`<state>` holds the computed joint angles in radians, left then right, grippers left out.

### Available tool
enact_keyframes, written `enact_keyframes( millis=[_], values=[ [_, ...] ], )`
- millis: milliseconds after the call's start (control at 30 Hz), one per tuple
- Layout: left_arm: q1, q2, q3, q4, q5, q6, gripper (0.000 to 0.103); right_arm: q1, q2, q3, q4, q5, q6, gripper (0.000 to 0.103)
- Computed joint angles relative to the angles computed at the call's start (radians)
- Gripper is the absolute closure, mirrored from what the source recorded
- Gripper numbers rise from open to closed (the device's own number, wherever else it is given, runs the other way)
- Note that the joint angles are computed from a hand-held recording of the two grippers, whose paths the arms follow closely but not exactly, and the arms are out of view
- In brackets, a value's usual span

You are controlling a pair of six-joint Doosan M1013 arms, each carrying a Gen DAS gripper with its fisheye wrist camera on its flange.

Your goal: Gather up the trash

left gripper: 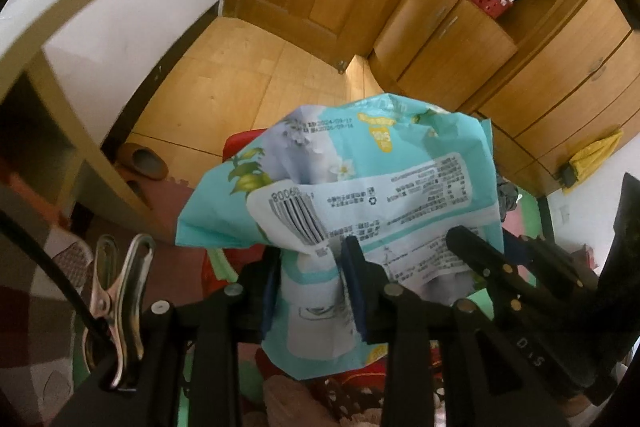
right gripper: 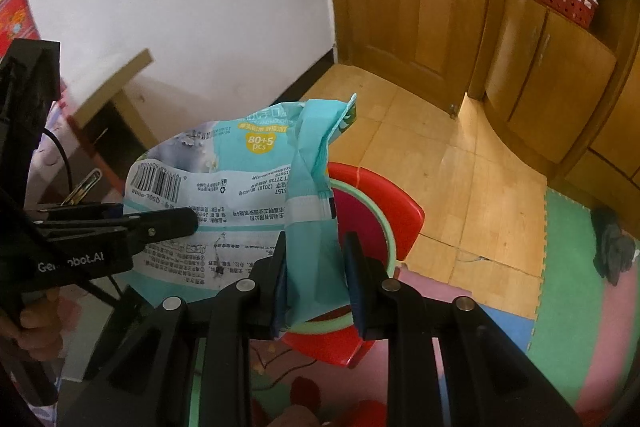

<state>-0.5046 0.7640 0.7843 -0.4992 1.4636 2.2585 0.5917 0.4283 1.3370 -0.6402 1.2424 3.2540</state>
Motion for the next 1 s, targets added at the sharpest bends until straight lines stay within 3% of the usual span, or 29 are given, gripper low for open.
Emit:
enact_keyframes(
  millis=[333,633,833,1000],
  values=[
    [-0.041,0.071,-0.069,0.078,0.01,-0.09,0.049,-0.035,-0.02,0.088,0.026,-0.098,0.058,0.078],
    [-0.059,0.115,-0.122,0.164,0.047,-0.169,0.047,-0.06,-0.036,0.149,0.052,-0.13,0.1,0.078],
    [-0.07,0.13,-0.14,0.196,0.043,-0.191,0.047,-0.072,0.0,0.122,0.082,-0.085,0.001,0.078],
    [-0.074,0.132,-0.138,0.221,0.02,-0.173,0.047,-0.075,0.073,0.04,0.097,0.04,-0.171,0.077]
  ],
)
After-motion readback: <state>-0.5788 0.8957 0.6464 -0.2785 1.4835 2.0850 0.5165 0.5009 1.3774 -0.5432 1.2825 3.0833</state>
